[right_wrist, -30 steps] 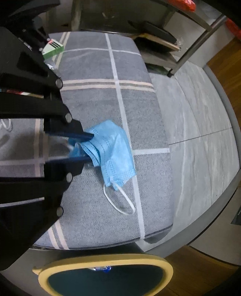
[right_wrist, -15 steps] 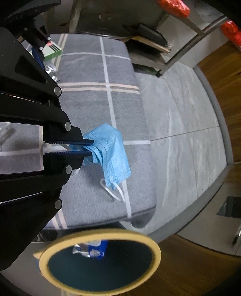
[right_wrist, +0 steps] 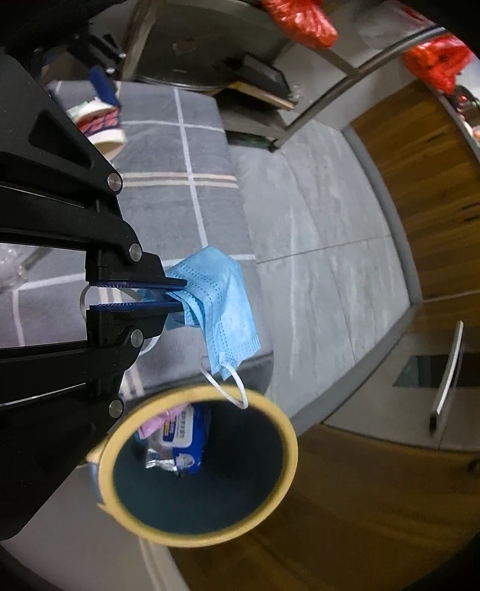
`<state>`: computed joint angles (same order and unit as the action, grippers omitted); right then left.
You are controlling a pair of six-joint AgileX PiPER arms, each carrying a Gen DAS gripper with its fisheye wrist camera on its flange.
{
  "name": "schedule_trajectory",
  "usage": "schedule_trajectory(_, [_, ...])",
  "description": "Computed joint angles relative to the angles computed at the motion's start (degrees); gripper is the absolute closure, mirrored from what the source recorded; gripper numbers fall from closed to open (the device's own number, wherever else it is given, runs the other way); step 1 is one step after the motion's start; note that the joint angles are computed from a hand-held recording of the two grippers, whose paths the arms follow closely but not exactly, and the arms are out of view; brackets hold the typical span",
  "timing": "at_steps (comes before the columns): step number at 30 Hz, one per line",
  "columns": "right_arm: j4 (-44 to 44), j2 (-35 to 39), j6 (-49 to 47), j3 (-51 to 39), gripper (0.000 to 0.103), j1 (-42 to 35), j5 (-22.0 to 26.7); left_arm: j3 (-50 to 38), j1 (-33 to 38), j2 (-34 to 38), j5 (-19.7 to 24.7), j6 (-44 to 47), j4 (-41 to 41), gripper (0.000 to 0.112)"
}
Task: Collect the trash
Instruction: 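Carry the blue mask and white paper cup over the bin with both tools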
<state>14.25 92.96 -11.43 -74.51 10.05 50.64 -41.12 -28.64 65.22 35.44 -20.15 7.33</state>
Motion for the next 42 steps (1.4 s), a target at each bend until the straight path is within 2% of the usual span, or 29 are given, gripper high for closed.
schedule_trajectory(4, [0.16,-2.34,-1.57,2.61,0.096,-2.44,-0.76,-1.43,-0.78,-0.35,0.07,-2.05,2.38,0.067])
schedule_trajectory(9, [0.42,-0.92,-2.36,0.95,0.096,-6.15,-0.54,-2.79,-0.44,0.84,-0.36,-3.70,3.01,0.067])
schedule_trajectory(18, [2.69,1.05,-5.85,-1.60,0.096,-8.22,-1.27,-4.92,-0.15,2.76,-0.54,-6.58,5.72,0.067])
schedule_trajectory(22, [1.81,1.27,-6.49,-2.58,0.096,-8.69,-2.18,-7.11,1.67,4.63,-1.63,-5.23,3.38,0.067])
schedule_trajectory(29, [4.77,2.56,-8.14,-5.05,0.096,-12.62,-1.46,-13.07,4.34,10.93,-3.84,-2.14,-1.58,0.067])
schedule_trajectory(38, [3.79,6.03,-6.31,-8.46,0.096,-18.12,-1.28,-23.64,0.04,22.69,-5.14,-1.73,-0.70,0.067])
schedule_trajectory(42, [2.75,8.44,-4.44,-10.11,0.096,-19.99,-0.60,-30.40,-2.25,29.07,-4.02,-1.42,0.38,0.067])
